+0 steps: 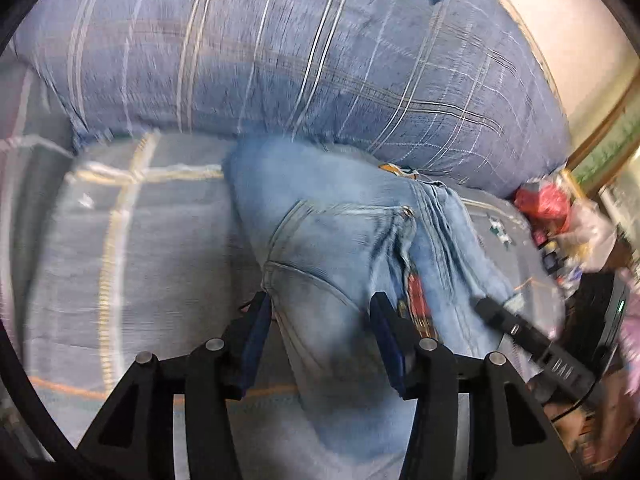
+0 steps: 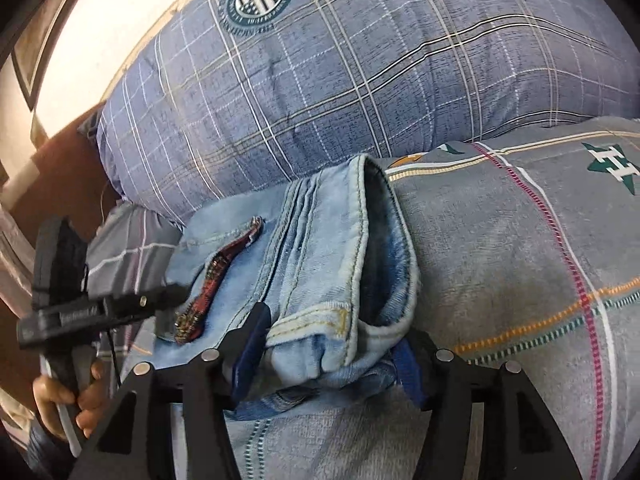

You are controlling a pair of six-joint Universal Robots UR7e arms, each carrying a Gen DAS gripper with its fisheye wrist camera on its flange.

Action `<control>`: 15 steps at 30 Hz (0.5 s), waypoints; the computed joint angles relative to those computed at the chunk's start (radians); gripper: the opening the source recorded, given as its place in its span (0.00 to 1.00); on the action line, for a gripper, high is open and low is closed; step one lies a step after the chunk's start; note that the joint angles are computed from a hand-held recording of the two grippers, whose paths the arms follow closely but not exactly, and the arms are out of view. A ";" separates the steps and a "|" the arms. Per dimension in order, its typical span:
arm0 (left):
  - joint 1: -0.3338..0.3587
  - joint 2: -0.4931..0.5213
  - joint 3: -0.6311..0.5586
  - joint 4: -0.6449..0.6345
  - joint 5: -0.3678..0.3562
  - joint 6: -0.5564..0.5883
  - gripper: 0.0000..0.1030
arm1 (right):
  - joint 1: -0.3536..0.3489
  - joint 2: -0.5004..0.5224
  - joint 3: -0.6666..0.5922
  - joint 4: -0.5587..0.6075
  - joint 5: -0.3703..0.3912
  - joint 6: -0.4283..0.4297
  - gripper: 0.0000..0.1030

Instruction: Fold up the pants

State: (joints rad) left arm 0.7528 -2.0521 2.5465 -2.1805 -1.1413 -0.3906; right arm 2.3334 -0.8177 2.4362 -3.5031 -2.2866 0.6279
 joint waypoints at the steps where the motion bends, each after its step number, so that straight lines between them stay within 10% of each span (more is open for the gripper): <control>1: -0.053 -0.044 0.005 0.055 0.042 -0.024 0.51 | 0.007 -0.005 0.003 -0.001 0.002 0.005 0.60; 8: -0.186 -0.161 0.040 0.151 0.065 -0.084 0.51 | 0.023 -0.012 -0.003 0.006 -0.023 0.017 0.60; 15: -0.101 -0.022 0.086 0.046 0.029 -0.038 0.54 | -0.042 0.052 0.027 -0.044 -0.009 0.010 0.55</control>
State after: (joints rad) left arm 0.6517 -2.0743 2.6328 -2.1349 -1.1126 -0.4284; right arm 2.2911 -0.7662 2.4628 -3.5468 -2.2955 0.6380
